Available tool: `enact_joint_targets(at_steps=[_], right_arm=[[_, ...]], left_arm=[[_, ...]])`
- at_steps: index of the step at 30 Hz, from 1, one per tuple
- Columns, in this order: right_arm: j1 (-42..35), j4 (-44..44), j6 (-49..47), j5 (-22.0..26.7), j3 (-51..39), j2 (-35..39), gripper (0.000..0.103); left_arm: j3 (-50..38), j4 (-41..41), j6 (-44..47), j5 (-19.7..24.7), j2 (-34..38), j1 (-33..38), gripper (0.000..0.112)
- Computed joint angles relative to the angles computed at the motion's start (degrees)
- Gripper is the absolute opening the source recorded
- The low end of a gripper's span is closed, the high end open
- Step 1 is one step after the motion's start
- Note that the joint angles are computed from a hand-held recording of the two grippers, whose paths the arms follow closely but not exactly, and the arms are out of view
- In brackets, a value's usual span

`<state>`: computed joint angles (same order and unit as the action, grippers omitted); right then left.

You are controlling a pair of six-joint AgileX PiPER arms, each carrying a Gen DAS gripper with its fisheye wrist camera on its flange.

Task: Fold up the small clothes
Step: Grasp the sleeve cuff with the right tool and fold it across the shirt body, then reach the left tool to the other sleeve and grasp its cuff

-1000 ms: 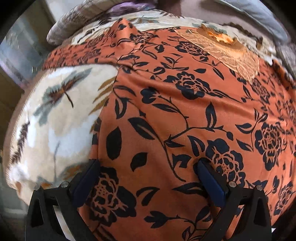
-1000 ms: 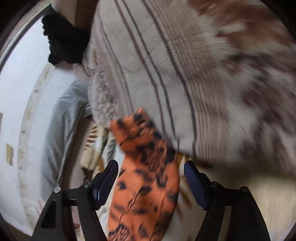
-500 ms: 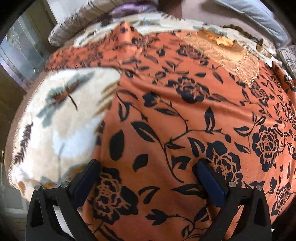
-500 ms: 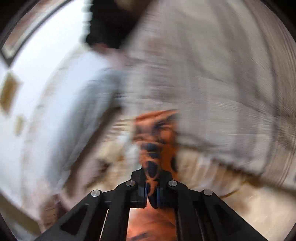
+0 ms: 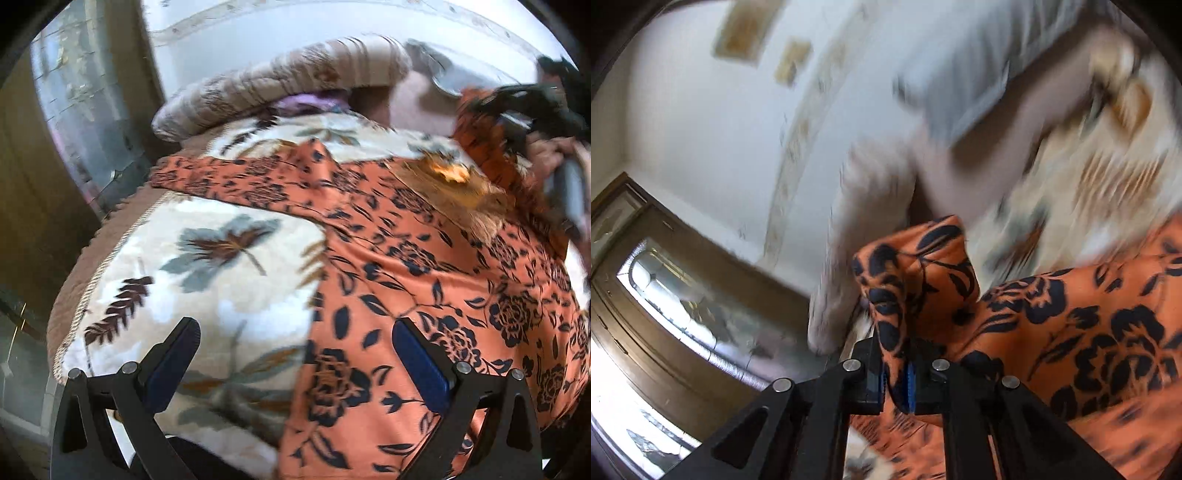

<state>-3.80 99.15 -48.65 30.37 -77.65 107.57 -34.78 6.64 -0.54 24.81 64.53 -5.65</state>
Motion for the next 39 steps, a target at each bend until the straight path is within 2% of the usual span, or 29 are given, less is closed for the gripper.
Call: enact_joint_targets(at_steps=[2,3,4,5,7,10,12,16,19,20,21,23,25,28,29,31,33,35,37,39], right_arm=[[4.8,-9.6,9.5,-1.2,-5.7,3.6,0.041],[6.9,-11.3,11.1,-0.9,-5.9,3.8,0.081],[8.2,-10.6,10.5,-0.5,-6.1,4.1,0.091],[9.0,-9.3,8.2,-0.5,-5.6,3.7,0.091],[9.7,-13.6,7.1,-0.8,-1.9,-0.2,0.091],[7.3,-17.0,1.8,-3.2,9.9,-9.6,0.091],[3.3,-23.6,5.0,-3.8,16.3,-15.0,0.089],[-11.0,-26.6,3.3,1.4,24.7,-19.4,0.066],[-21.2,-24.7,0.4,4.2,28.2,-19.3,0.05],[-24.6,-25.8,2.2,5.8,28.1,-18.4,0.048],[-25.9,-26.8,4.2,6.1,26.9,-16.2,0.044],[-26.4,-33.1,10.8,5.2,23.0,-11.8,0.039],[-25.4,-40.2,17.7,5.1,18.9,-7.7,0.039],[-23.5,-47.2,24.3,4.3,15.6,-3.3,0.037],[-22.6,-50.5,26.8,3.7,14.9,-3.9,0.037],[-21.4,-54.4,29.1,4.3,13.9,-5.4,0.041],[-21.3,-51.5,26.2,3.3,15.3,-7.6,0.041],[-20.4,-46.8,20.2,0.3,17.7,-11.2,0.043],[-19.6,-36.8,9.7,-2.3,20.8,-14.6,0.074],[-17.2,-30.5,2.2,-5.3,23.2,-17.6,0.076]], left_arm=[[-0.1,-6.0,7.2,0.5,-0.7,4.3,0.103],[-0.2,-8.8,10.4,0.6,-1.0,6.5,0.103],[-0.2,-11.2,13.3,0.7,-1.2,8.2,0.103],[-0.4,-13.3,15.7,0.8,-1.0,9.6,0.103],[-1.2,-15.4,18.1,0.4,0.2,11.0,0.103],[-4.1,-16.4,18.0,-0.8,2.9,10.5,0.103],[-6.3,-15.6,15.4,-2.6,5.1,8.2,0.103],[-12.6,-16.1,11.6,-6.0,12.8,2.7,0.103],[-20.8,-8.0,0.7,-6.4,22.9,-2.6,0.103],[-23.7,-7.8,-0.3,-5.7,26.3,-3.9,0.103],[-27.3,-8.0,-1.1,-4.4,30.3,-5.2,0.101],[-32.5,-6.2,-4.2,-2.6,36.0,-7.6,0.086],[-38.5,-5.8,-5.3,-0.4,43.1,-10.2,0.08],[-46.3,2.9,-15.3,6.0,52.0,-12.9,0.071],[-47.3,4.4,-17.3,6.3,54.0,-13.3,0.072],[-47.0,4.1,-15.5,6.7,52.7,-13.4,0.072],[-47.2,-1.2,-8.5,8.0,50.5,-11.7,0.072],[-45.4,-2.8,-4.9,6.1,46.4,-8.0,0.076],[-46.2,-1.3,-6.1,5.9,44.9,-4.2,0.088],[-50.5,-0.9,-7.9,7.7,46.1,2.2,0.091]])
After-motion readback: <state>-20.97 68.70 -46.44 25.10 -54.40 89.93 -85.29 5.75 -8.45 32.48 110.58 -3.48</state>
